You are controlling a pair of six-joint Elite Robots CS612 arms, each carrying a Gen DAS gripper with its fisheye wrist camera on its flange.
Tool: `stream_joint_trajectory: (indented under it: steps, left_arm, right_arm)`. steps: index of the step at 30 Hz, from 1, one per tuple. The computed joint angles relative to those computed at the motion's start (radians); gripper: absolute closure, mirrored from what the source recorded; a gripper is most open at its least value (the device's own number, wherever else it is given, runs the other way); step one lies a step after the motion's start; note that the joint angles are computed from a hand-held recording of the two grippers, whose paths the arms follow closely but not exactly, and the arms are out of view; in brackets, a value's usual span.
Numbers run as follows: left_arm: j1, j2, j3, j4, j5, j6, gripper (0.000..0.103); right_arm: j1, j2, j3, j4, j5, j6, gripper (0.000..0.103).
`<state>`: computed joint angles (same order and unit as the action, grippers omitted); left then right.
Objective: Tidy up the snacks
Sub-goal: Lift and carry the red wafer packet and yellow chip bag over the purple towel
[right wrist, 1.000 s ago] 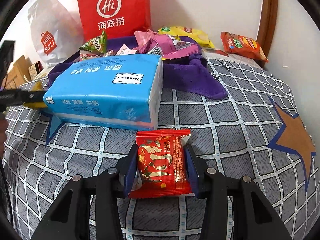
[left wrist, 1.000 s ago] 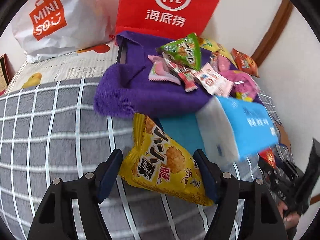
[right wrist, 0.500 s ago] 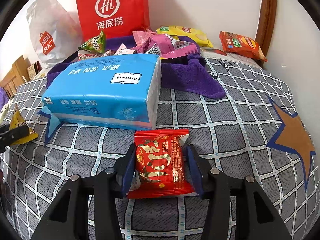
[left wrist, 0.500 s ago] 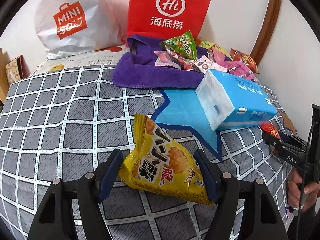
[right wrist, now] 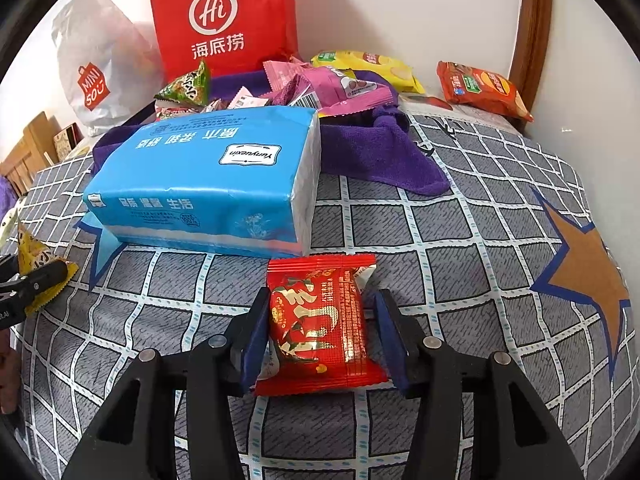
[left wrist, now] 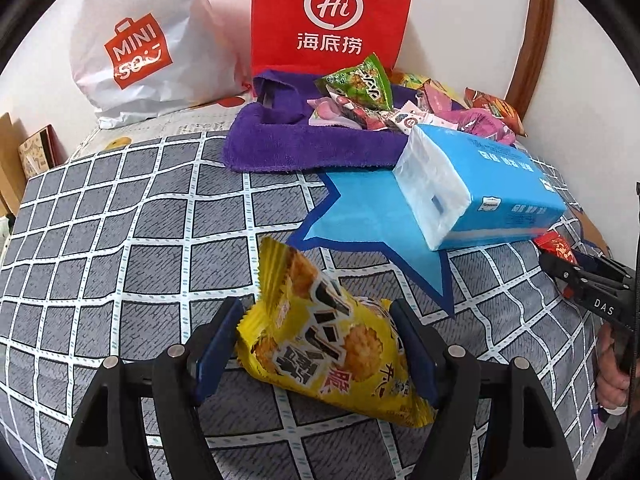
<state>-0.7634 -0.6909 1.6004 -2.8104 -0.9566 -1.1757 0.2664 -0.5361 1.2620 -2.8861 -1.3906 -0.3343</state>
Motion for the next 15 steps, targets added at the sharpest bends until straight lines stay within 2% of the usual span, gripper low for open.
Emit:
stream_joint_trajectory:
  steps: [4, 11, 12, 14, 15]
  left_arm:
    - [-0.001, 0.0, -0.003, 0.009, 0.001, -0.001, 0.03]
    - [-0.001, 0.0, 0.002, -0.009, 0.001, -0.003, 0.031]
    - [-0.001, 0.0, 0.005, -0.019, 0.001, -0.002, 0.032]
    - [-0.001, -0.001, 0.013, -0.046, -0.001, 0.001, 0.034]
    - [-0.001, -0.002, 0.02, -0.06, 0.001, -0.005, 0.036]
  right_arm:
    - [-0.001, -0.002, 0.002, 0.006, 0.006, -0.006, 0.048]
    - [-0.001, -0.003, 0.007, -0.004, 0.004, -0.007, 0.048]
    - [-0.001, -0.004, 0.009, -0.005, 0.007, -0.007, 0.048]
    - [-0.002, -0.005, 0.011, -0.01, 0.011, -0.006, 0.058]
    - [-0.003, -0.006, 0.013, -0.011, 0.014, -0.003, 0.058]
